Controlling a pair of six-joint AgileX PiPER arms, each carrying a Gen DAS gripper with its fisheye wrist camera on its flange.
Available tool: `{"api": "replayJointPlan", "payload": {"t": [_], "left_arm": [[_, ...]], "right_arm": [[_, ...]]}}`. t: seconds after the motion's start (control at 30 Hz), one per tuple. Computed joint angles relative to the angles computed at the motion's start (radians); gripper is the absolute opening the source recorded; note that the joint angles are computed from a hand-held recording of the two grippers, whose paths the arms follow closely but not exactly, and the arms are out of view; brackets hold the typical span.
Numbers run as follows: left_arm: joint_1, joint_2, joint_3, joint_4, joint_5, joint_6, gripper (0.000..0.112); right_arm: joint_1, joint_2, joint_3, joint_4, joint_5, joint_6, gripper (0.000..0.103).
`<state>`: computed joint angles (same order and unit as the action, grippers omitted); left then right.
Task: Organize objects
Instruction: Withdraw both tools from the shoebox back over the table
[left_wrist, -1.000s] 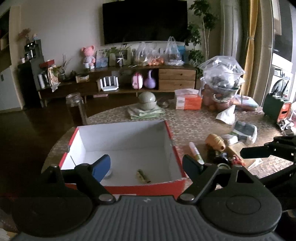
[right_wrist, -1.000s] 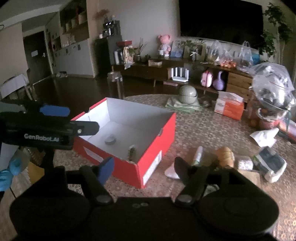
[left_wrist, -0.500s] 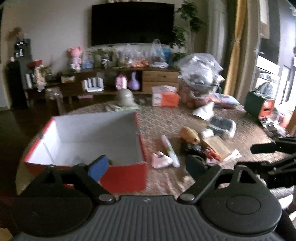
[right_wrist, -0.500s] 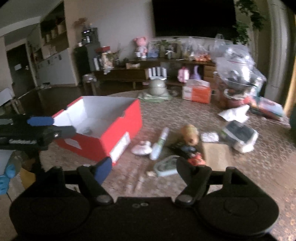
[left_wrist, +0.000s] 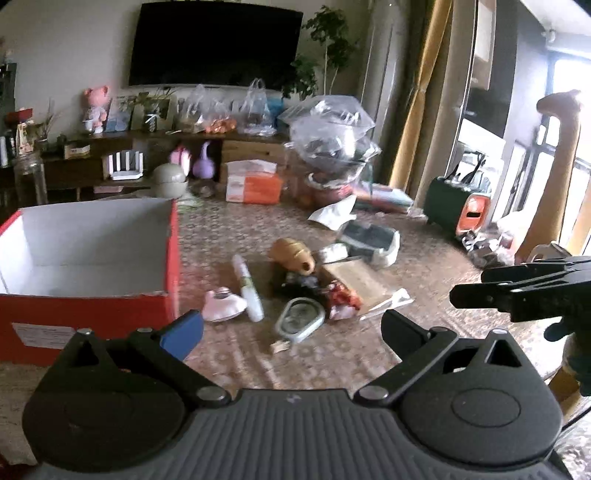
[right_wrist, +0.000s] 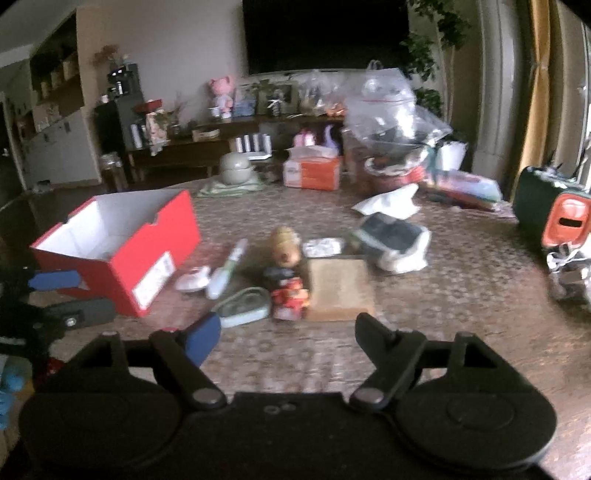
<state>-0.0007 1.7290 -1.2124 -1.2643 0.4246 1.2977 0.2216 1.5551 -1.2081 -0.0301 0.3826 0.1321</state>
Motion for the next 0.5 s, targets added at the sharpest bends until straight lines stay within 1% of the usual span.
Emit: {"api": "replayJointPlan", "payload": {"t": [0.07,0.1,0.13,0.2,0.27,0.3,0.37,0.4,0.43,0.47,0.5], "left_arm": [[-0.010,0.008,0.011,-0.092,0.001,0.080,0.103],[-0.019,0.010,0.016,-0.126,-0.012,0.106,0.103],[-0.032,0.014,0.015,-0.132,-0.029,0.103,0.103],[-0.057,0.029,-0.005,-0.059,-0.059,0.006,0.103],[-0.076,0.048,-0.017,-0.058,-0.075,-0.009,0.103],[-0.089,0.059,-0.027,-0.034,-0.087,-0.039,0.103],[-0.125,0.077,-0.043,0.035,-0.140,-0.091,0.103],[-0.150,0.086,-0.045,0.050,-0.189,-0.086,0.103],[-0.165,0.094,-0.044,0.025,-0.223,-0.046,0.103],[-0.172,0.109,-0.054,0.006,-0.233,-0.008,0.103],[-0.169,0.124,-0.067,0.023,-0.216,-0.010,0.103]], "right_arm": [[-0.029,0.005,0.003,0.024,-0.005,-0.031,0.081],[-0.045,0.010,0.000,0.037,-0.005,-0.042,0.081],[-0.060,0.016,-0.002,0.046,-0.007,-0.051,0.081],[-0.084,0.029,-0.007,0.066,-0.010,-0.070,0.081],[-0.103,0.042,-0.013,0.090,-0.011,-0.096,0.081],[-0.110,0.051,-0.019,0.105,-0.013,-0.112,0.081],[-0.121,0.065,-0.026,0.129,-0.016,-0.139,0.081],[-0.124,0.075,-0.031,0.135,-0.020,-0.149,0.081],[-0.129,0.084,-0.035,0.149,-0.025,-0.166,0.081],[-0.133,0.098,-0.045,0.162,-0.025,-0.182,0.081],[-0.135,0.114,-0.058,0.165,-0.022,-0.186,0.081]]}}
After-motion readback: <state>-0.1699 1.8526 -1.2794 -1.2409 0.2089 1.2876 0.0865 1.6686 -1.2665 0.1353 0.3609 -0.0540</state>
